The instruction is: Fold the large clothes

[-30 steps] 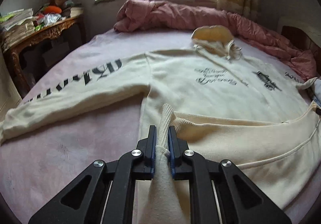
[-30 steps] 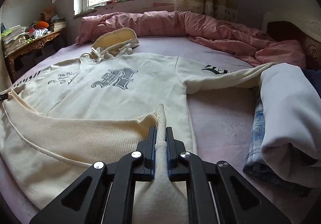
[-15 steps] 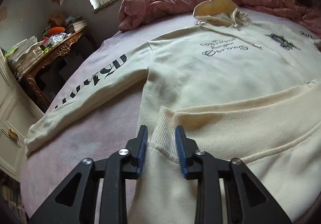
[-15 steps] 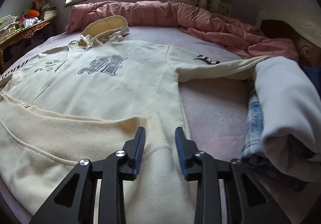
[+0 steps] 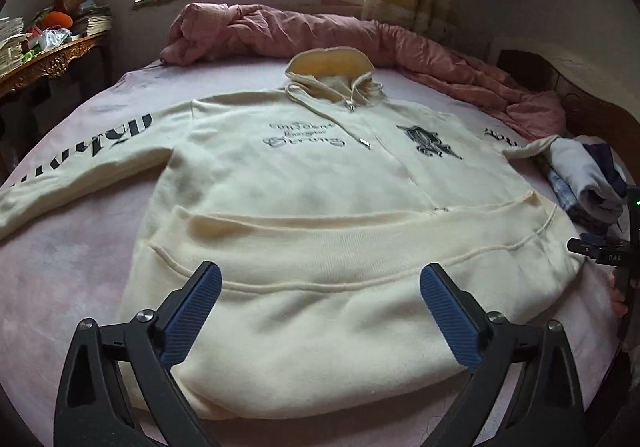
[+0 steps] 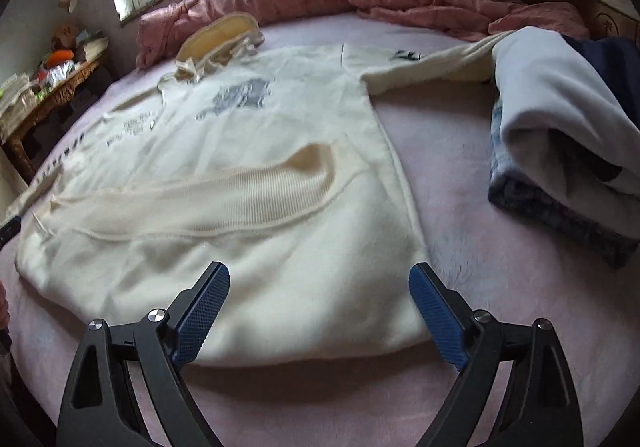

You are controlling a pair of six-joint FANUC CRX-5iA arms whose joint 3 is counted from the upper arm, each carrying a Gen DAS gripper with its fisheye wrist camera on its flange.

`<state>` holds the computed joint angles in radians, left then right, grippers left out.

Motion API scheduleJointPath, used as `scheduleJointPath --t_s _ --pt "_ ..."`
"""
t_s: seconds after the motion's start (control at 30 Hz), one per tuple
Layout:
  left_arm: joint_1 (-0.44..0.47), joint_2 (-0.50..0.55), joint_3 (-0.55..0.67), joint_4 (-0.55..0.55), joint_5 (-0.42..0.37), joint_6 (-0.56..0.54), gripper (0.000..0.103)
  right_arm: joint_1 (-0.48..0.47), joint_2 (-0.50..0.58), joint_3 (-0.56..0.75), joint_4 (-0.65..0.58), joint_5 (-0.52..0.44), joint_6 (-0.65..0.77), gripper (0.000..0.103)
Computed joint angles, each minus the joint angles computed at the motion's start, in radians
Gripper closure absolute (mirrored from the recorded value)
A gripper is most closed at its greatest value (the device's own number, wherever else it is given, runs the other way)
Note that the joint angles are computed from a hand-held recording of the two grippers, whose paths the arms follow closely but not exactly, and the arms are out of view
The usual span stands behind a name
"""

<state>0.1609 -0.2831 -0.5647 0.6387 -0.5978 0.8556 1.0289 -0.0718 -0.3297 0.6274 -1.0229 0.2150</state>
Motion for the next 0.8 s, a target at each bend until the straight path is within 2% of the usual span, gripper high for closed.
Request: scheduleJointPath --t_s 0.1,0.17,0.2,0.27,0.3,0.33,0.4,0.5,0.6,0.67,0.77,0.8 --pt "-0.053 0.025 0.034 -0.174 -0.015 0.101 0.002 0.039 0.009 -0.024 0.063 -0.049 -0.009 0.012" --pt "-0.076 0.031 0.037 -0.251 0.009 0.162 0.002 0.058 -0.022 -0.075 0.168 -0.032 -0.081 0.014" --pt "-0.081 0.038 0.041 -0.275 0.014 0.182 0.001 0.063 -0.051 -0.117 0.244 0.002 -0.143 0.020" --pt "-0.082 0.045 0.044 -0.288 0.010 0.196 0.000 0.055 -0.103 -0.172 0.348 0.081 -0.222 0.040" --pt "-0.080 0.045 0.042 -0.284 0.010 0.196 0.000 0.048 -0.108 -0.168 0.339 0.105 -0.220 0.062" --pt "-0.081 0.042 0.041 -0.288 0.012 0.202 0.000 0.039 -0.104 -0.151 0.286 0.127 -0.188 0.076" --pt "-0.085 0.039 0.046 -0.320 0.017 0.229 0.000 0.017 -0.085 -0.116 0.146 0.166 -0.117 0.091" --pt "-0.081 0.041 0.048 -0.313 0.010 0.223 0.000 -0.003 -0.031 -0.074 0.042 0.115 -0.101 0.093" --pt "-0.074 0.048 0.056 -0.311 -0.004 0.236 0.000 -0.014 -0.049 -0.121 0.076 0.157 -0.220 0.094" --pt "-0.073 0.058 0.076 -0.331 -0.030 0.283 0.000 -0.015 -0.052 -0.126 0.084 0.163 -0.230 0.094" --pt "-0.057 0.067 0.066 -0.273 -0.037 0.256 0.000 -0.021 -0.059 -0.134 0.085 0.176 -0.239 0.094" --pt "-0.054 0.071 0.067 -0.265 -0.044 0.250 0.000 -0.021 -0.051 -0.119 0.068 0.154 -0.223 0.099"
